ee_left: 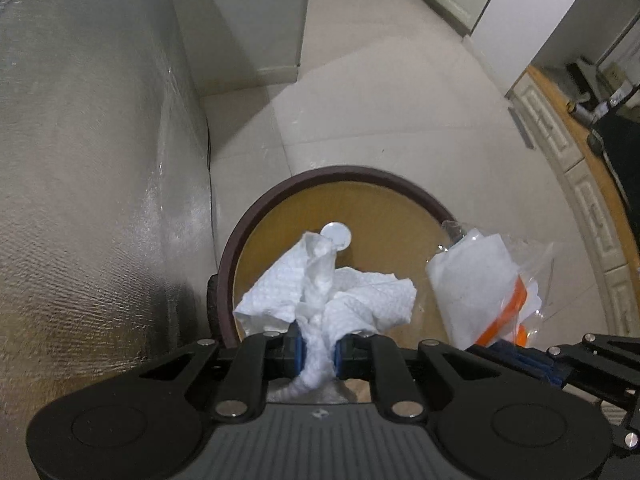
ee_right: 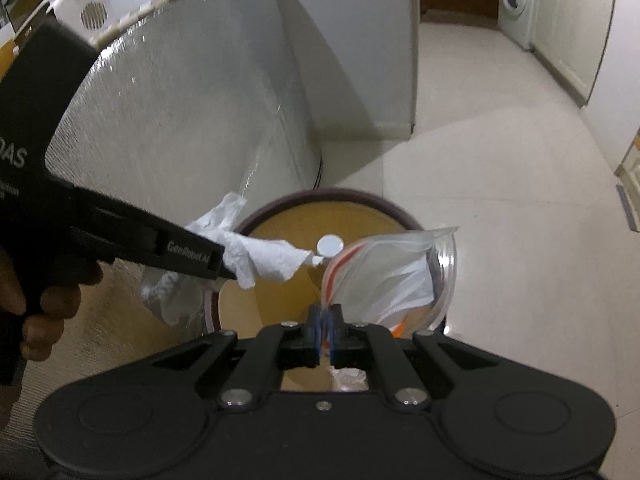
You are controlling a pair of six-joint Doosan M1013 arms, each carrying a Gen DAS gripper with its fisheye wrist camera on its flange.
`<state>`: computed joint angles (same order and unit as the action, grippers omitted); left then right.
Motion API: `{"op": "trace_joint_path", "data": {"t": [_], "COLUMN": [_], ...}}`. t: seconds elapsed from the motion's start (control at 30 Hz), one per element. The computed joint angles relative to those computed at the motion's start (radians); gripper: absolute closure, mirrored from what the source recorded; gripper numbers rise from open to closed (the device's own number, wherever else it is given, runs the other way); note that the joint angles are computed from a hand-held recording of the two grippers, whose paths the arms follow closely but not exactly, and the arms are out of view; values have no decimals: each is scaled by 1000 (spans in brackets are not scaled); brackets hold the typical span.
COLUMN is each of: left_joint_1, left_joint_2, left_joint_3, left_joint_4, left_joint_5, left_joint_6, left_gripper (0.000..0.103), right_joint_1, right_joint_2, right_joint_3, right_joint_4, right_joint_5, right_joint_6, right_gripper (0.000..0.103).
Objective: Collect trash
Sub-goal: 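Carry the tissue with the left tool while the right tool carries the bag over the bin, then open the left tool dropping the tissue while the right tool drops the bag into the bin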
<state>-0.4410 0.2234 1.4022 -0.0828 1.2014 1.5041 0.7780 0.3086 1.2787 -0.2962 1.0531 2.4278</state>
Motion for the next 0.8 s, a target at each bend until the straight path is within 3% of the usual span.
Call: {"op": "trace_joint_path", "data": {"t": [0.3,0.4,0.53,0.63,0.73,0.8], "left_joint_1": [-11,-8,-7,-9,-9,-10], "left_joint_2": [29,33,36,42,43,43], "left_joint_3": [-10,-14,-14,-18,-17,-16], "left_joint_4": [49,19,22,32,34,38], "left_joint_5": [32,31,38,51,56,60], "left_joint_6": [0,3,-12,-32,-35,-38], "left_gripper": [88,82,66,62,52,47], "right_joint_1": [-20,-22,-26,-28,-30,-32], "right_joint_2": [48,63,75,83,82,79], "right_joint_3": [-29,-37,-41,-44,-38,-31], "right_joint_4": [68,75,94,103,110,120], "right_joint_5": [33,51,66,68,58,46], "right_joint_6": [-85,-109,-147,-144,-134,-135], "right_gripper": [98,98,98,95,90,78]}}
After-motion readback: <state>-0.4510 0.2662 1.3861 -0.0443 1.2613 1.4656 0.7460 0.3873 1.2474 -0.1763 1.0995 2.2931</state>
